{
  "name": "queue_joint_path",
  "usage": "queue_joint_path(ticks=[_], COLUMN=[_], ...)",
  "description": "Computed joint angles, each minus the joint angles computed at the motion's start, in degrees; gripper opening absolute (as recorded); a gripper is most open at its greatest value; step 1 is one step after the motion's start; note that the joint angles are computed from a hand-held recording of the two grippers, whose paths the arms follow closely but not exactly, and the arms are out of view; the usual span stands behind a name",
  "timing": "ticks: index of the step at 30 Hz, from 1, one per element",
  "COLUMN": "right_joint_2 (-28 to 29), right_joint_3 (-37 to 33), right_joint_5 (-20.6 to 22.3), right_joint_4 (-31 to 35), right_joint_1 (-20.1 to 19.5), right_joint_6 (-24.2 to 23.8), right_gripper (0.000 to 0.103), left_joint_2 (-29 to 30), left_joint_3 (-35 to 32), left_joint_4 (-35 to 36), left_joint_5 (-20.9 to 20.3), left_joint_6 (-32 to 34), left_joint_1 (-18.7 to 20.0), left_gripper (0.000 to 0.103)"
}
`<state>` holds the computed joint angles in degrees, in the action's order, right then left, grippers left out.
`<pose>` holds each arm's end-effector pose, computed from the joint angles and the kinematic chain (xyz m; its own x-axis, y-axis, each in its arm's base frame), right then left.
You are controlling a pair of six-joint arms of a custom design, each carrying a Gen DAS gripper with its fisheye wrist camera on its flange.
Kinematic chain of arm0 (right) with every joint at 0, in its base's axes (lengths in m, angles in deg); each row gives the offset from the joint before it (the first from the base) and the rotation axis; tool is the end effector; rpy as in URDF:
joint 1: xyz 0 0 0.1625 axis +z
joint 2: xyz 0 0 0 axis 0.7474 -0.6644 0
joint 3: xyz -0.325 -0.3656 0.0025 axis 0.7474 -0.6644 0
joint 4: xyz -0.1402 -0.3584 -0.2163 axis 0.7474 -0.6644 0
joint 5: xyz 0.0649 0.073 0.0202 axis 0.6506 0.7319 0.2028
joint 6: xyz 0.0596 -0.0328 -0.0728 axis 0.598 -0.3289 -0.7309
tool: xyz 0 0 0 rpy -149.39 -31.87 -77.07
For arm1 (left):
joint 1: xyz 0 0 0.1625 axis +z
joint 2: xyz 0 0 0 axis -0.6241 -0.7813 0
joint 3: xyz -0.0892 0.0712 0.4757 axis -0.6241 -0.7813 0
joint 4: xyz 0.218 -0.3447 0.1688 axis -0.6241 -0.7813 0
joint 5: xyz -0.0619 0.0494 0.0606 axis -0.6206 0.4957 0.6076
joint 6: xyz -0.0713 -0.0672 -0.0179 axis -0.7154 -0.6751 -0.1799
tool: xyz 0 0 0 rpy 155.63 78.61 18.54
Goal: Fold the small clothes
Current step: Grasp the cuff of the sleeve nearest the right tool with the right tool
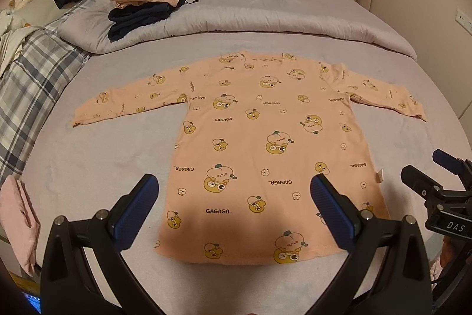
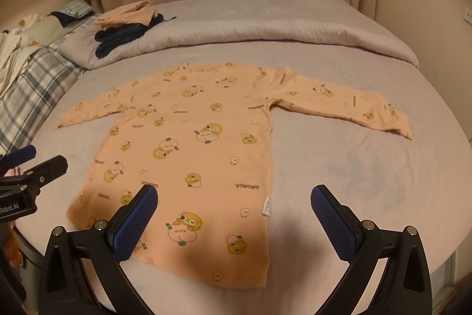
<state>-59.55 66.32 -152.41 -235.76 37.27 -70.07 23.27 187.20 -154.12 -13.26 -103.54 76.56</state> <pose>0.0541 -0.7228 0.3117 -0.6840 -0.4419 0.5804 -0.6702 0.6949 -0.2607 -0.3517 -0.5564 0.1393 -0.6715 -0.2477 -0.6984 0.3277 0.7461 -0.5797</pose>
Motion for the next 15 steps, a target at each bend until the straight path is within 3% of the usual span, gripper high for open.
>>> queue_joint_path(ticks=[9,15], right_joint_2=[0.7,1.3], right_joint_3=[-1.8,-6.6], right_joint_5=[1.5,10.3], right_joint_4=[2.4,12.5], right_joint_1=[-0.8,-4.2], right_joint_6=[2.4,9.8], right_gripper=[0.103,0.103], left_joint_2=[-0.2,-0.1], left_joint_3=[0.2,0.7], left_joint_4=[-2.2,-8.9], left_joint_5=[-1.0,-3.9], left_joint_6=[-0.1,2.9], left_joint_1=[1.3,3.2], left_gripper=[0.103,0.103])
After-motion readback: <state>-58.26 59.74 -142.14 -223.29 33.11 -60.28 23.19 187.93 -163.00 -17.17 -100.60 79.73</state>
